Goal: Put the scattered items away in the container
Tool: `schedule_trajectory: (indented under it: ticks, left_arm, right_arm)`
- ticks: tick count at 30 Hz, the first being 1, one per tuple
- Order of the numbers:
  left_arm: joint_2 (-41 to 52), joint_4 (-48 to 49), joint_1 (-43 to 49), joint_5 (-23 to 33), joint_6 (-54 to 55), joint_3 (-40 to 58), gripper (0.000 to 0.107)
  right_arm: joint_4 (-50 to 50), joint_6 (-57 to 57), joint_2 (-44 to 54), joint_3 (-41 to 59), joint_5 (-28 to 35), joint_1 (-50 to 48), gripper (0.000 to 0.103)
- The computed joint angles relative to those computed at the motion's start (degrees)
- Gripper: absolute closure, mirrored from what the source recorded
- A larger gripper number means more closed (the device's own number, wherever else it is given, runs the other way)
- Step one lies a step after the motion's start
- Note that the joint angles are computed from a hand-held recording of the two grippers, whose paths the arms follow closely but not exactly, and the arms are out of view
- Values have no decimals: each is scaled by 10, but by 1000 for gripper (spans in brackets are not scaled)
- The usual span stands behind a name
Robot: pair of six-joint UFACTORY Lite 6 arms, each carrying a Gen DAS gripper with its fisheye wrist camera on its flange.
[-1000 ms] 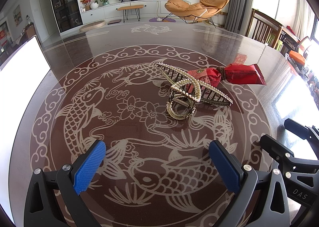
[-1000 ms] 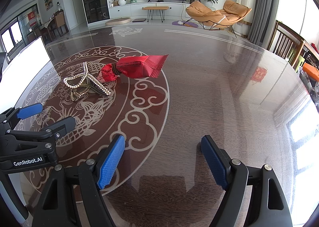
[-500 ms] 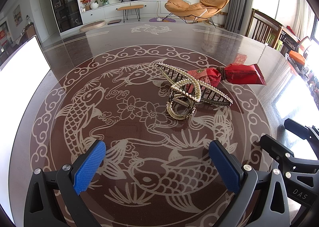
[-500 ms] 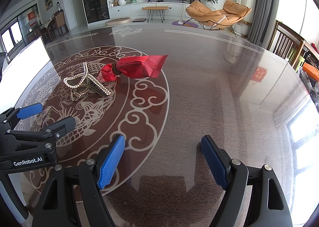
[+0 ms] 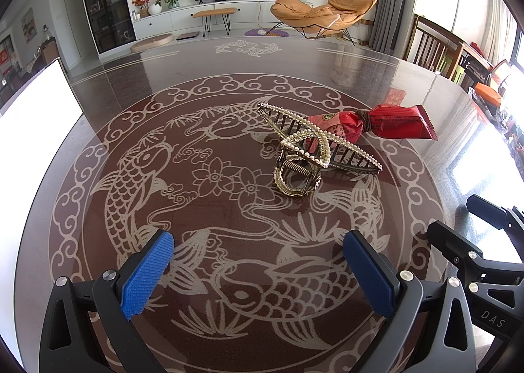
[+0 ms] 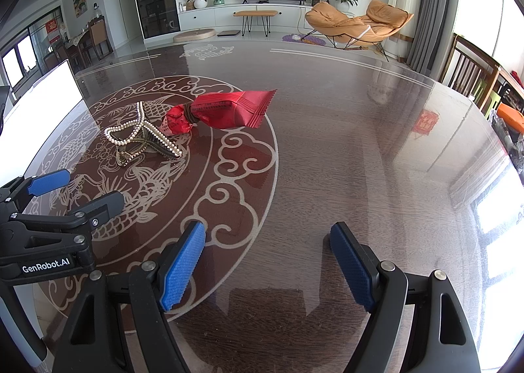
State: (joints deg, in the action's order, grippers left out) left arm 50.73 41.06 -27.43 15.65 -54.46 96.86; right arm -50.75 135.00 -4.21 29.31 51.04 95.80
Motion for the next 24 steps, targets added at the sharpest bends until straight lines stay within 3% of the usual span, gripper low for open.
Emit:
schedule_trajectory:
  ticks: [24]
  left_arm:
    - [0,1,0,0,-1,0,4]
  right_arm:
    - [9,-12,-6,7,9,2,23]
